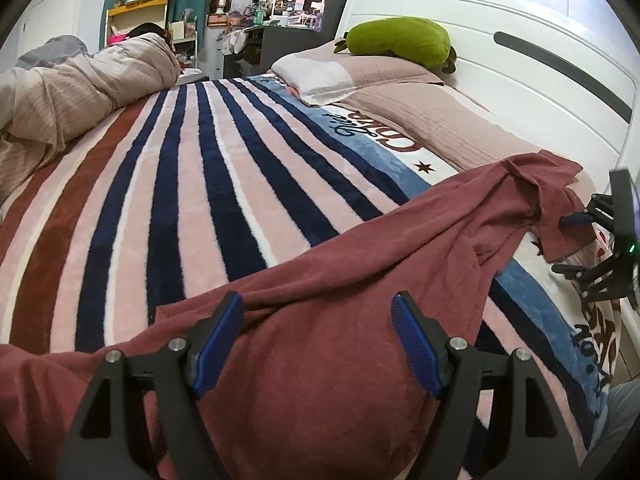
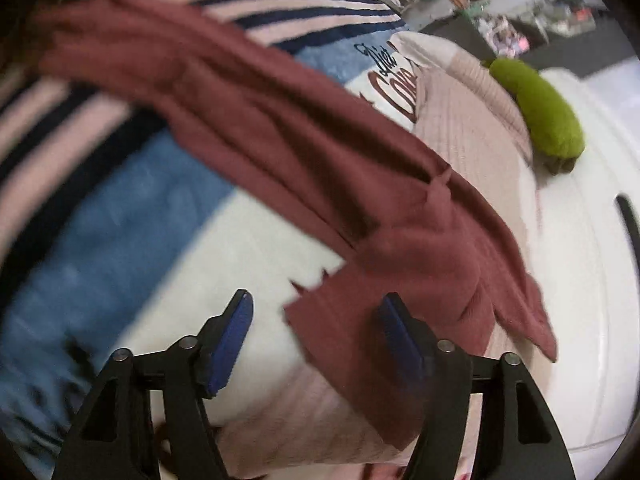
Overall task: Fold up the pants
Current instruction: 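Grasp the pant leg cuff with the right tool and lift it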
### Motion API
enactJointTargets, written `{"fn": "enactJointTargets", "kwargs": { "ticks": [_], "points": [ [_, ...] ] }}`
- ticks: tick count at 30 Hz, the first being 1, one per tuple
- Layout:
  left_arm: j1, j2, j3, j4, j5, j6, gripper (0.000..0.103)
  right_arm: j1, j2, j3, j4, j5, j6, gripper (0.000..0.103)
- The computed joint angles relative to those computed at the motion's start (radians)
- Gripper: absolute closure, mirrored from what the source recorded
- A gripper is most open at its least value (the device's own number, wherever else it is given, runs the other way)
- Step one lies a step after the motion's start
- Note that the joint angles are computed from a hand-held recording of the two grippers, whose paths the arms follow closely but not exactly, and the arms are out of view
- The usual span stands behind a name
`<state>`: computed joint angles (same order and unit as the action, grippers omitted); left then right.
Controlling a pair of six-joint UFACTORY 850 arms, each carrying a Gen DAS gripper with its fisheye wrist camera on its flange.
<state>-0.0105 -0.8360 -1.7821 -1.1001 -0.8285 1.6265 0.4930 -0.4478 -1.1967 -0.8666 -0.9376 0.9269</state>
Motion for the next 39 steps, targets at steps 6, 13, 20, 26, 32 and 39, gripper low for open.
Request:
{"fn": "enactJointTargets", "kwargs": {
  "ticks": [6, 13, 20, 26, 32, 39],
  "points": [
    [-0.003, -0.012, -0.017, 0.022, 0.001, -0.029, 0.03, 0.069, -0.065, 0.069, -0.255, -0.228, -0.028, 0.041],
    [-0.001, -0.008, -0.011, 0.009, 0.006, -0.016, 0.03, 0.061, -0.022, 0.094, -0.301, -0.244, 0.041, 0.09],
    [0.001, -0.01, -0.015, 0.006, 0.006, -0.022, 0.03, -0.016, 0.103, 0.068, -0.25, -0.189, 0.226, 0.097],
    [0.0, -0.013, -0.019, 0.011, 0.012, -0.031, 0.03, -0.16, 0.233, 0.086, -0.146, -0.048, 0.382, 0.097],
    [-0.001, -0.031, -0.044, 0.037, 0.012, -0.071, 0.03, -0.27, 0.292, 0.115, -0.11, 0.047, 0.456, 0.098],
    [-0.006, -0.048, -0.068, 0.07, 0.013, -0.107, 0.03, -0.348, 0.29, 0.108, -0.019, 0.102, 0.431, 0.092]
  ]
}}
